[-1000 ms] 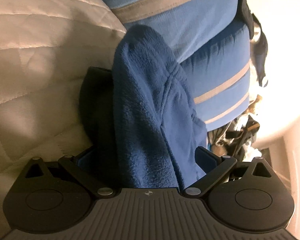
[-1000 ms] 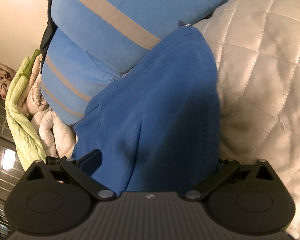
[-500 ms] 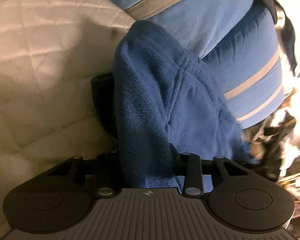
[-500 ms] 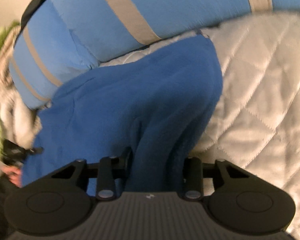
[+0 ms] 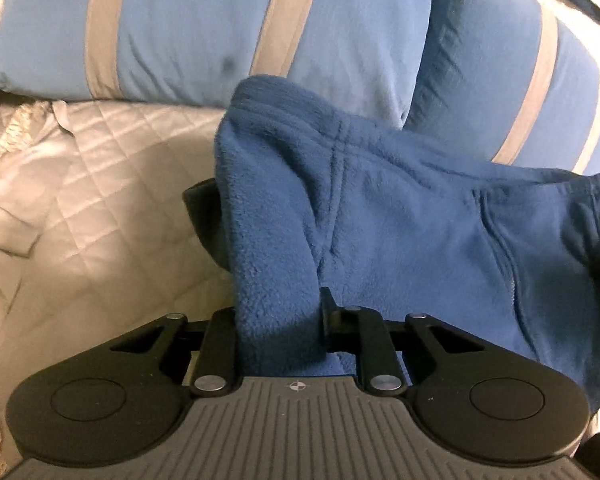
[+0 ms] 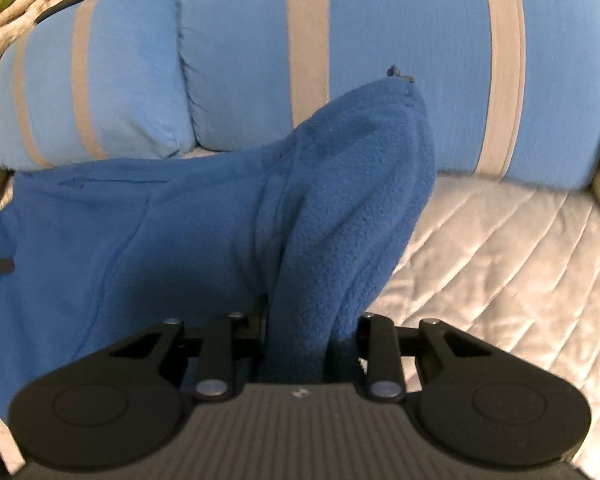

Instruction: Fold clothes

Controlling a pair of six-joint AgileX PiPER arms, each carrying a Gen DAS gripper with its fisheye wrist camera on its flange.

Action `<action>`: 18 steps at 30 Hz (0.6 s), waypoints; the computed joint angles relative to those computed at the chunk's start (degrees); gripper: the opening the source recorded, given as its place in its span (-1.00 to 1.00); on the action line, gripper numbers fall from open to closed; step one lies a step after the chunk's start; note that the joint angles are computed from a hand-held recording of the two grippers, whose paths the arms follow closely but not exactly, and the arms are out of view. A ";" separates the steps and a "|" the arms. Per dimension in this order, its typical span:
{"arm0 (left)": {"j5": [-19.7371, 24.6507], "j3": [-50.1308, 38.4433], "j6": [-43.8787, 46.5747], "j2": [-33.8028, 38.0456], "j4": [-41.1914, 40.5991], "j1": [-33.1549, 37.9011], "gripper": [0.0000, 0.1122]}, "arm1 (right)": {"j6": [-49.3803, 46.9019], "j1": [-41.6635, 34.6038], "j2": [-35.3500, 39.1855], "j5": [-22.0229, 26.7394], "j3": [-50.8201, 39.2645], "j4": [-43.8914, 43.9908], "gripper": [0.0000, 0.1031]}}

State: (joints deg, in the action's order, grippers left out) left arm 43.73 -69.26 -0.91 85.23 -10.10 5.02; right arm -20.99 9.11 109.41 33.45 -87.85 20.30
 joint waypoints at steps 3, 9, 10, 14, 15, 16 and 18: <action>-0.07 -0.55 -3.22 -1.10 2.89 -1.34 -0.68 | 1.89 1.34 -3.40 -2.20 2.43 -3.07 -0.43; -2.42 0.80 -8.45 -5.66 9.42 -4.42 -0.69 | 6.97 4.41 -8.20 -4.65 3.85 -10.11 -0.44; -1.97 -0.02 -9.24 -6.09 10.29 -4.87 -0.69 | 8.91 5.05 -8.25 -4.65 2.95 -11.71 -0.44; -0.22 -4.01 -12.03 -7.06 15.01 -7.06 -0.69 | 9.96 4.96 -9.41 -4.17 0.65 -11.62 -0.44; 0.23 -4.96 -12.68 -7.38 15.67 -7.28 -0.69 | 9.92 4.88 -9.62 -3.88 0.00 -11.66 -0.44; 0.53 -5.58 -13.22 -7.55 16.51 -7.67 -0.69 | 9.88 4.82 -9.83 -3.58 -0.66 -11.79 -0.44; 1.14 -6.81 -14.26 -7.83 18.19 -8.47 -0.69 | 10.78 5.31 -10.42 -4.33 -0.74 -13.65 -0.44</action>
State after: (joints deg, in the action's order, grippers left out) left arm 44.86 -76.07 -15.18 77.40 8.09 -3.45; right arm -10.21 14.42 98.99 29.12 -88.59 6.65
